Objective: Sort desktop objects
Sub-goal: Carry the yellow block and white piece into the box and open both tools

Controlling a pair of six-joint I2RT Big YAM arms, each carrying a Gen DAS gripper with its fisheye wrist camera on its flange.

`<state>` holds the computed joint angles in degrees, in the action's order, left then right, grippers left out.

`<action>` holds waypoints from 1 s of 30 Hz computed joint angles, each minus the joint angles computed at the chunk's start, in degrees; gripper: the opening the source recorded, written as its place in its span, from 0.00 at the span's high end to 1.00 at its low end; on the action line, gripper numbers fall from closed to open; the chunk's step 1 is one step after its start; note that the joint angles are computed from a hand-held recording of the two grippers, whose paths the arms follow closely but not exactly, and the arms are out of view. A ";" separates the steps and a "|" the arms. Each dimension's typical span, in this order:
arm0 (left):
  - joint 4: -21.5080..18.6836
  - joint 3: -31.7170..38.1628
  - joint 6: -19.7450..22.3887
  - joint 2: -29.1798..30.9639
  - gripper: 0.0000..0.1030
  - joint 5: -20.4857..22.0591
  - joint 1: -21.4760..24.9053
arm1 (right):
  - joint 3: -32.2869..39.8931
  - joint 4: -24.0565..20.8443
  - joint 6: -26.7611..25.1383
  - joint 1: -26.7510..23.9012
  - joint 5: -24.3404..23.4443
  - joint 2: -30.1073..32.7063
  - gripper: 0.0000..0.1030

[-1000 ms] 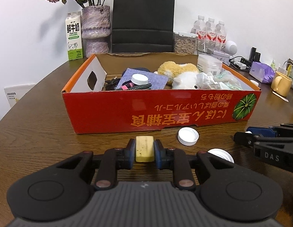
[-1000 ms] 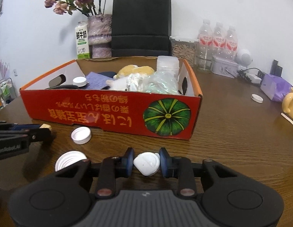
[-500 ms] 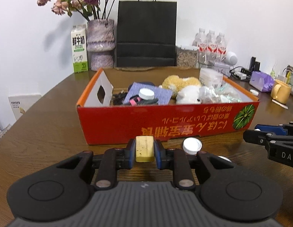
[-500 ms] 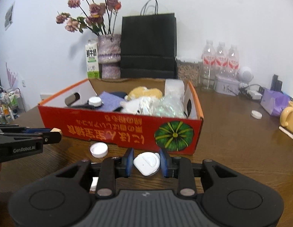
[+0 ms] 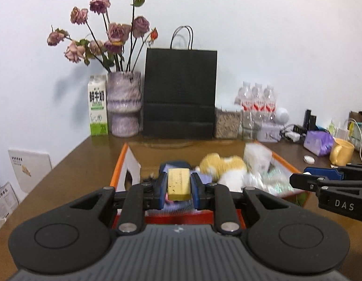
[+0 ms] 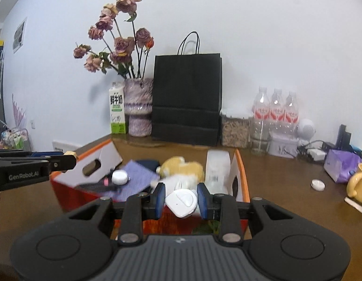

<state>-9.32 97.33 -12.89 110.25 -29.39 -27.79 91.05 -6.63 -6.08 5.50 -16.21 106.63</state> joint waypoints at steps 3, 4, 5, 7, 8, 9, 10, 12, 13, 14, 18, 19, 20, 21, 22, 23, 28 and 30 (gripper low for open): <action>-0.26 2.77 0.79 1.60 0.79 0.29 0.80 | 4.11 -1.18 0.41 0.50 0.27 2.40 0.73; -0.50 3.81 1.03 2.22 0.79 0.41 1.08 | 5.21 -1.52 0.46 0.69 0.32 3.11 0.73; -0.80 4.90 1.22 2.84 0.79 0.56 1.35 | 6.47 -1.99 0.49 0.89 0.31 3.89 0.73; -1.56 7.00 1.56 4.03 0.79 0.82 1.86 | 9.37 -3.22 0.36 1.33 0.21 5.72 0.73; -1.90 8.09 1.79 4.67 0.79 0.87 2.07 | 10.96 -3.91 0.23 1.55 0.14 6.69 0.73; -2.24 9.14 1.98 5.33 0.79 0.81 2.26 | 12.44 -4.51 0.13 1.77 0.06 7.62 0.73; -2.49 10.04 2.10 5.96 0.79 0.75 2.46 | 13.58 -4.89 0.08 2.02 0.04 8.35 0.73; -2.92 11.70 1.78 7.27 0.79 0.53 2.82 | 16.32 -5.83 0.13 2.41 -0.05 10.18 0.73; -3.13 12.33 1.34 7.89 0.79 0.52 3.00 | 17.26 -6.03 0.25 2.52 -0.06 10.88 0.73; -3.42 12.93 0.94 8.58 0.79 0.70 3.20 | 18.06 -6.15 0.45 2.59 -0.07 11.57 0.73; -6.61 15.13 0.53 10.80 0.79 1.65 3.84 | 19.75 -7.02 1.16 2.40 -0.61 13.75 0.73; -7.28 15.55 0.42 11.15 0.79 1.76 3.97 | 20.06 -7.60 1.11 2.33 -0.60 14.14 0.73; -7.69 15.82 0.41 11.44 0.79 1.78 4.05 | 20.25 -8.01 1.06 2.28 -0.66 14.41 0.73; -7.84 15.91 0.52 11.60 0.79 1.75 4.09 | 20.45 -8.41 0.92 2.26 -0.63 14.66 0.73; -8.05 16.01 0.77 11.74 0.79 1.61 4.05 | 20.33 -8.32 0.79 2.27 -0.52 14.75 0.73; -8.32 16.12 1.16 11.87 0.79 1.34 3.94 | 20.23 -8.22 0.67 2.31 -0.41 14.78 0.73; -8.21 16.05 2.57 12.16 0.79 0.77 3.47 | 18.96 -7.33 0.07 2.45 0.00 14.47 0.73; -7.80 15.97 2.89 12.25 0.79 0.61 3.38 | 18.66 -7.06 0.04 2.46 0.10 14.30 0.73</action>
